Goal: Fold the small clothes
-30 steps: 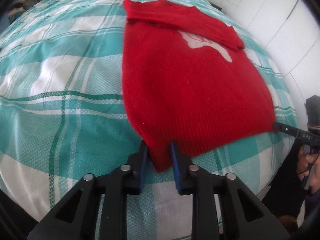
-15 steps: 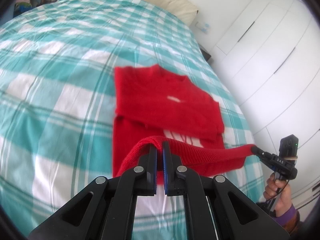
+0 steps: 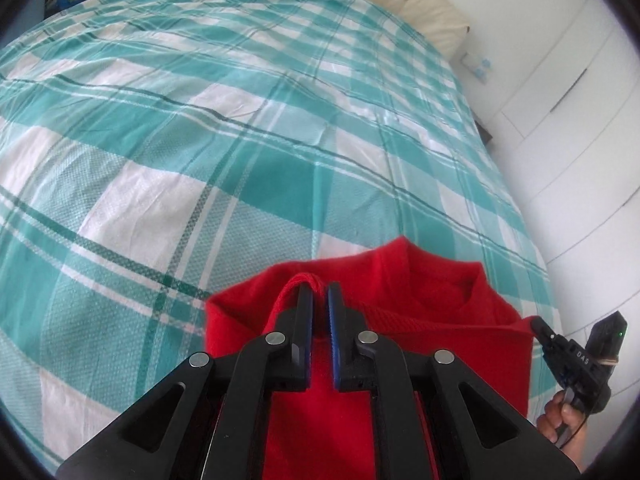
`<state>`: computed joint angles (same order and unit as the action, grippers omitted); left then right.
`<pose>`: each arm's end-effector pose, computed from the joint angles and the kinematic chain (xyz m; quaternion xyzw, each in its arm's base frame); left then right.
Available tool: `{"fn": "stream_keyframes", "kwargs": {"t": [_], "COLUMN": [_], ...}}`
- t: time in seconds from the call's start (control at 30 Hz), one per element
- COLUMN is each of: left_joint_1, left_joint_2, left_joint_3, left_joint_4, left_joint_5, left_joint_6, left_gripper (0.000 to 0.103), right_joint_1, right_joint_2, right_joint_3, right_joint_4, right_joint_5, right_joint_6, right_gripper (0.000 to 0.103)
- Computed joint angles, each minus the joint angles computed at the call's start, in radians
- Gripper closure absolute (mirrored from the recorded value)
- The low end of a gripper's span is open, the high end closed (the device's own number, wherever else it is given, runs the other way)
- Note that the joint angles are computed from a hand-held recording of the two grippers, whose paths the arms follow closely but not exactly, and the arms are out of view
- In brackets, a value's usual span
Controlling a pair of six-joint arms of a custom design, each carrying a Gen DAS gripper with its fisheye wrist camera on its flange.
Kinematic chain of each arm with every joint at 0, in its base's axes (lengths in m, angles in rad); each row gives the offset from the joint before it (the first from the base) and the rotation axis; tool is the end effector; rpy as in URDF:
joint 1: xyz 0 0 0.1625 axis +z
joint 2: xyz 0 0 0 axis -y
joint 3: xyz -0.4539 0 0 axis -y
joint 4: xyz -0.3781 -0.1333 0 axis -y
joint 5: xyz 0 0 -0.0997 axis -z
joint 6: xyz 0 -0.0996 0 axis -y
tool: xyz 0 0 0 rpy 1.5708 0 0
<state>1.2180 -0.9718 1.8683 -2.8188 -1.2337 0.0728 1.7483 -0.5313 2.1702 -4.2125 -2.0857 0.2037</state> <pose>-0.0575 -0.6373 0.1881 0.1763 0.9549 -0.1937 0.1395 0.1699 -0.4697 0.0527 -0.1335 -0.8463 0.4987 0.1312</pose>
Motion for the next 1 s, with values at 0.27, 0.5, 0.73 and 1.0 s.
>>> {"fn": "stream_keyframes", "kwargs": {"t": [0.27,0.5,0.73,1.0], "left_joint_1": [0.038,0.030,0.040,0.111], "left_joint_2": [-0.021,-0.234,-0.519,-0.488], "left_joint_3": [-0.001,0.230,0.459,0.507], "left_joint_4": [-0.090,-0.098,-0.036,-0.238], "left_joint_5": [0.042,0.104,0.015,0.117], "left_joint_6": [-0.057,0.162,0.165,0.212], "left_gripper": [0.020,0.019,0.012,0.010], "right_joint_1": [-0.017,0.040,-0.040,0.026], "right_joint_2": [0.013,0.030,0.055,0.013], "right_joint_3": [0.009,0.136,0.262,0.145], "right_joint_4": [-0.112,-0.151,-0.192,0.115], "right_joint_5": [-0.003,-0.084,0.065,-0.046], "right_joint_6": [-0.005,-0.031,0.051,0.132], "right_gripper": [0.071,0.040,0.040,0.093]}}
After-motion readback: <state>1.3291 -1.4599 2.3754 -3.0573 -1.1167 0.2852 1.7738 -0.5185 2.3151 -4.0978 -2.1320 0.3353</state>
